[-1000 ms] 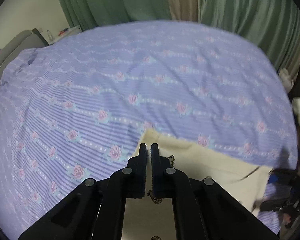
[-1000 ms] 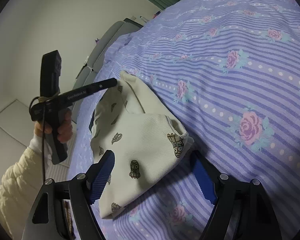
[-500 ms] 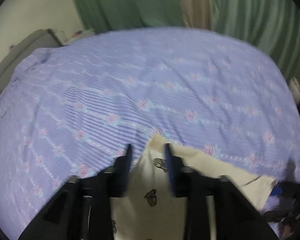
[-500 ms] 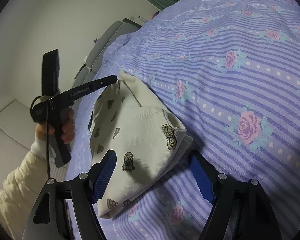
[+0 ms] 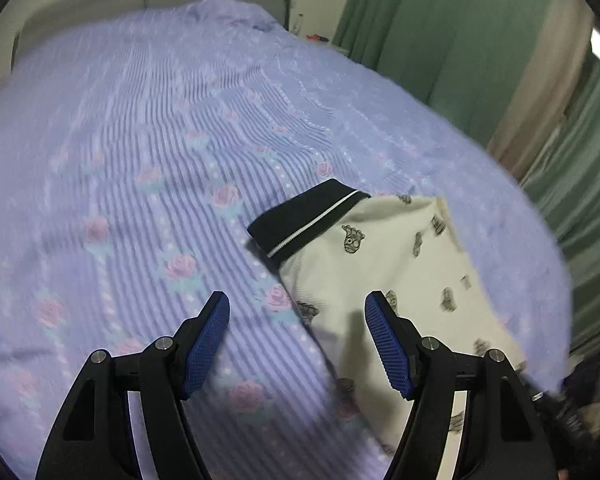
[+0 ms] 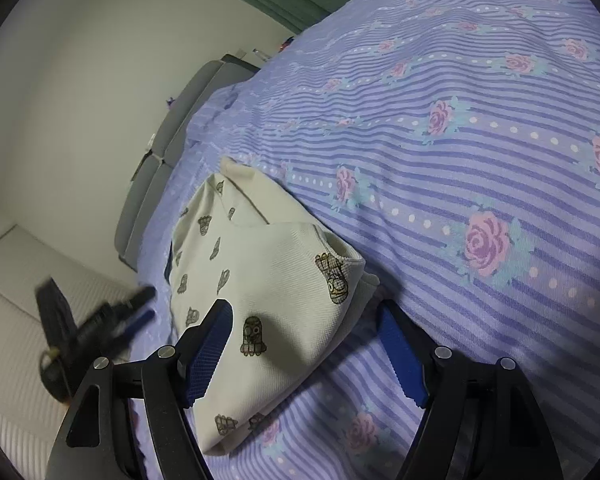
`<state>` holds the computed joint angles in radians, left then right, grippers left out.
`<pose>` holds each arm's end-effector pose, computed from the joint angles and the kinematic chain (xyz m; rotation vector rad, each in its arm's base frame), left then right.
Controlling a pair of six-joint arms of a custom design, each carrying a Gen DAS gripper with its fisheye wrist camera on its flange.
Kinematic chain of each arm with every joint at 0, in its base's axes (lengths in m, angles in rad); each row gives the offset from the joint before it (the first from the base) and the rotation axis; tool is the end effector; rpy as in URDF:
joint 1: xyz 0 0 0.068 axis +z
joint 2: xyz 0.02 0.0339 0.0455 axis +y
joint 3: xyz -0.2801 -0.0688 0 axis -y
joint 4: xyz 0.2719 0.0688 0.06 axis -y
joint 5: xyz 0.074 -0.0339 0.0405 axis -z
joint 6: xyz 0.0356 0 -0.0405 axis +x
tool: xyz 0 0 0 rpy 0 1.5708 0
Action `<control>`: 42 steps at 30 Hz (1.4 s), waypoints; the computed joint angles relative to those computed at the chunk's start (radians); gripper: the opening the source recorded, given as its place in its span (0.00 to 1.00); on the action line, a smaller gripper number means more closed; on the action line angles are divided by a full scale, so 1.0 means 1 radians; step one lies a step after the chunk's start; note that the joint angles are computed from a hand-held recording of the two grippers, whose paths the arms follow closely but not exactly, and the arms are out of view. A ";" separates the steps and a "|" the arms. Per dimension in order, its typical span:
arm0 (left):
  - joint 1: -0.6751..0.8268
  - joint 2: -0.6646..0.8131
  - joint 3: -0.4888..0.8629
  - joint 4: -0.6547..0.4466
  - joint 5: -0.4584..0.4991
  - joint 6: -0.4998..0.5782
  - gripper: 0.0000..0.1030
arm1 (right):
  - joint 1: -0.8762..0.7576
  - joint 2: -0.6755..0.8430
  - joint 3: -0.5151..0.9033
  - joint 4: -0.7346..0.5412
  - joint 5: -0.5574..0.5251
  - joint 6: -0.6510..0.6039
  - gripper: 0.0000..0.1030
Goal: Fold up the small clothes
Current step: 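Grasp the folded shirt with the left tool at the collar while the right tool grips the other end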
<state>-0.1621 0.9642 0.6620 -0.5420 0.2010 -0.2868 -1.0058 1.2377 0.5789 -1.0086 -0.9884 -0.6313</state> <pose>0.2062 -0.0409 0.2386 -0.0587 2.4409 -0.4463 0.1167 -0.1286 0.1661 0.4901 2.2630 0.9339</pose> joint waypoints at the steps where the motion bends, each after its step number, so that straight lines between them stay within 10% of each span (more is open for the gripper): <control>1: 0.014 -0.005 -0.011 0.009 0.039 -0.037 0.68 | 0.000 0.001 0.002 -0.002 0.001 0.005 0.73; 9: 0.078 0.201 -0.027 0.177 0.351 -0.116 0.67 | 0.025 -0.010 0.002 0.052 0.013 0.115 0.69; 23: 0.075 0.234 -0.061 0.327 0.449 -0.253 0.68 | 0.077 -0.011 -0.002 0.165 0.056 0.219 0.37; 35: -0.021 0.113 -0.177 0.391 0.356 -0.265 0.74 | -0.022 0.064 0.009 0.001 0.029 0.017 0.38; 42: 0.000 0.302 -0.081 0.477 0.415 -0.313 0.77 | 0.055 0.042 -0.031 0.177 -0.009 0.221 0.38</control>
<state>-0.1626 1.2664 0.5814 -0.0652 0.6159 -0.5996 -0.9508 1.2796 0.5474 -0.8315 -0.9978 -0.4102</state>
